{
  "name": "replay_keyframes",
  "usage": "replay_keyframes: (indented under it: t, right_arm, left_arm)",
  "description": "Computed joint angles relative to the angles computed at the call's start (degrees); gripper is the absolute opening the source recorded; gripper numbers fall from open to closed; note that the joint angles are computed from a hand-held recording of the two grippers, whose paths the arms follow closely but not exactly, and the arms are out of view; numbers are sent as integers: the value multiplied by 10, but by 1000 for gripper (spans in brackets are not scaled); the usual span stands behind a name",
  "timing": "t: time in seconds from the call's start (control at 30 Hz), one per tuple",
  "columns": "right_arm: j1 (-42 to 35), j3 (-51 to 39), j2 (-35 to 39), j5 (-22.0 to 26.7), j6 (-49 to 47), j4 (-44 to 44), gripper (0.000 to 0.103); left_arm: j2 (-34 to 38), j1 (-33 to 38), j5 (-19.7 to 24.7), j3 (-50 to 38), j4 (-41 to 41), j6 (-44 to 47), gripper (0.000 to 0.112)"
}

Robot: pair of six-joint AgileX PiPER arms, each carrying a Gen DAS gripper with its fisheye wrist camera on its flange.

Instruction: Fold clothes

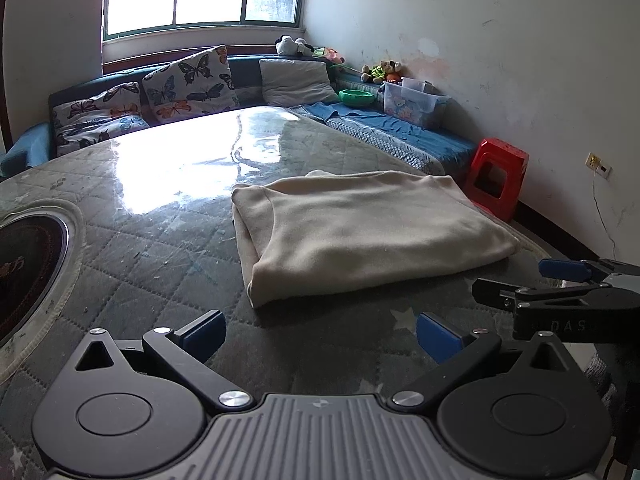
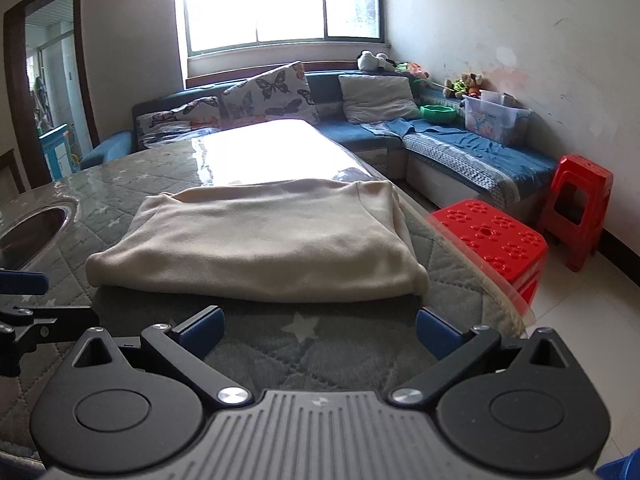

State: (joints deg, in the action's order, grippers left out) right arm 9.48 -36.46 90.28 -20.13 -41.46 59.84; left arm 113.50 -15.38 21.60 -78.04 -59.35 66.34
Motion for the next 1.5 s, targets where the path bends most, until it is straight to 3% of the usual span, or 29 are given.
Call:
replay_keyframes:
  t: [0.43,1.5]
  right_arm:
    - [32,13,-13,-24,-78,98,103]
    - [35,27,-24,-18,-56,80,103]
  left_arm:
    - [-21,-6,-12,32,-25,37,103]
    - [-36,-20,-23,58,-19,48,103]
